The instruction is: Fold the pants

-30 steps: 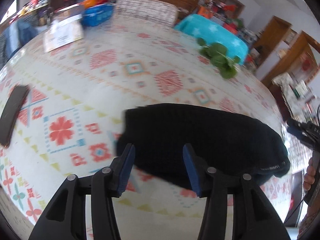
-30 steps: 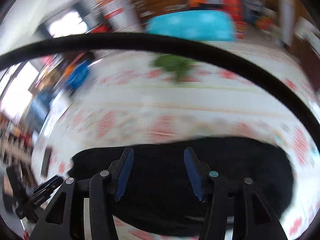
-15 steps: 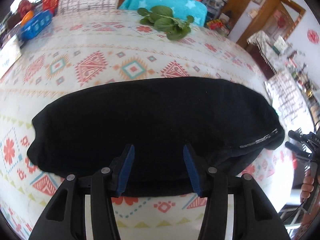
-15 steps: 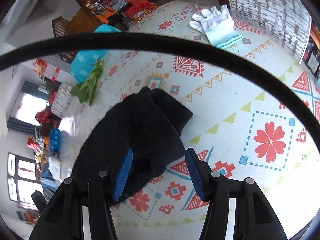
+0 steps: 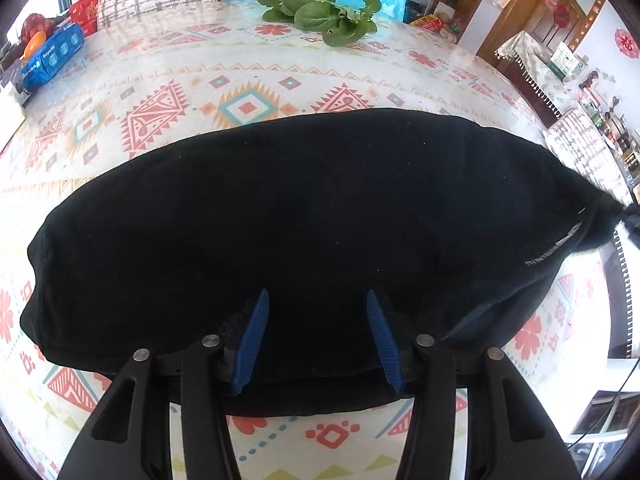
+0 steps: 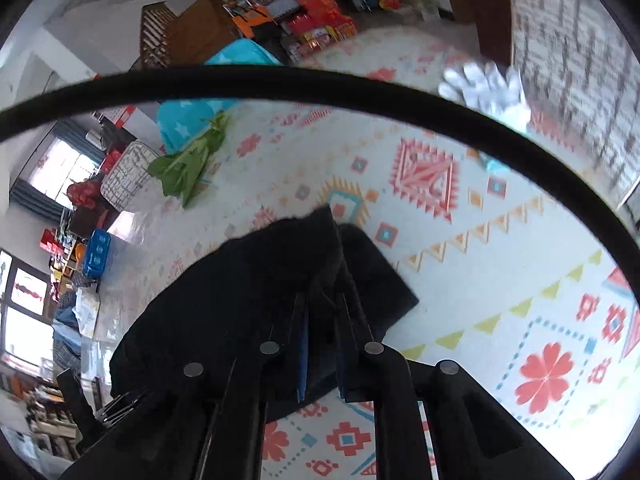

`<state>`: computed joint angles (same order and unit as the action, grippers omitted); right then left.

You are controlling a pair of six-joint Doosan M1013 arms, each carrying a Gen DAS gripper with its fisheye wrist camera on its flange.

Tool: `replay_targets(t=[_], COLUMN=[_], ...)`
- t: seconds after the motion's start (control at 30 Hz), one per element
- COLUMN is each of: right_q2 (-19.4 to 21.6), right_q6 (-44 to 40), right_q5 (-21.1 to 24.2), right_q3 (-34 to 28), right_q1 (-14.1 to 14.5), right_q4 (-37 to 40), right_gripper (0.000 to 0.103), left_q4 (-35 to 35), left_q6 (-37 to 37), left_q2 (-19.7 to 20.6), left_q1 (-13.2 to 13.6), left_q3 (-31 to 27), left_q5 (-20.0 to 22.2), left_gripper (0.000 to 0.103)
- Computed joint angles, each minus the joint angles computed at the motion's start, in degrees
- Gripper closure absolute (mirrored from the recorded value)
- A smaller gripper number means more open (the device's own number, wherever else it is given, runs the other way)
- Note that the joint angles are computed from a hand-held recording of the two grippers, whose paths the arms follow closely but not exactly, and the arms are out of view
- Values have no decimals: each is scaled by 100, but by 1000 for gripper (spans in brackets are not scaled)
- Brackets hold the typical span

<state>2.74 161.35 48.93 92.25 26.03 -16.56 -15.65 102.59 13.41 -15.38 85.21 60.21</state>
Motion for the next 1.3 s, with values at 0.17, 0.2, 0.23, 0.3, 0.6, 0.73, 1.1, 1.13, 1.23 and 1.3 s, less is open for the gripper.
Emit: replay_targets(t=[0.17, 0.2, 0.23, 0.3, 0.6, 0.73, 1.1, 1.13, 1.23, 1.3], right_q2=[-21, 18, 28, -94, 45, 501, 894, 897, 1176, 1443], right_q6=[427, 533, 695, 930, 503, -867, -1627, -1938, -2806, -3328], right_q5=[1099, 1480, 1840, 1874, 574, 601, 1023, 797, 846, 954], right_q3=[-211, -243, -220, -38, -141, -656, -880, -904, -1279, -1592], right_q1=[190, 185, 191, 195, 212, 332, 477, 529, 724, 834], right_q4=[-1244, -1265, -1285, -1188, -491, 204, 824, 973, 984, 969], right_gripper=[92, 91, 91, 88, 28, 36, 57, 56, 56, 56], left_q4=[16, 14, 15, -19, 62, 163, -84, -88, 73, 81], left_q6=[29, 30, 29, 30, 212, 358, 259, 205, 3, -56], left_q2=[-22, -20, -19, -15, -84, -196, -398, -391, -332, -307], left_q1=[-12, -12, -12, -2, -9, -38, 333, 362, 378, 406], left_q3=[40, 39, 37, 31, 108, 249, 314, 309, 253, 228], left_q5=[-69, -68, -60, -37, -15, -121, 58, 15, -43, -88], left_gripper=[53, 53, 53, 53, 53, 53, 53, 53, 53, 53])
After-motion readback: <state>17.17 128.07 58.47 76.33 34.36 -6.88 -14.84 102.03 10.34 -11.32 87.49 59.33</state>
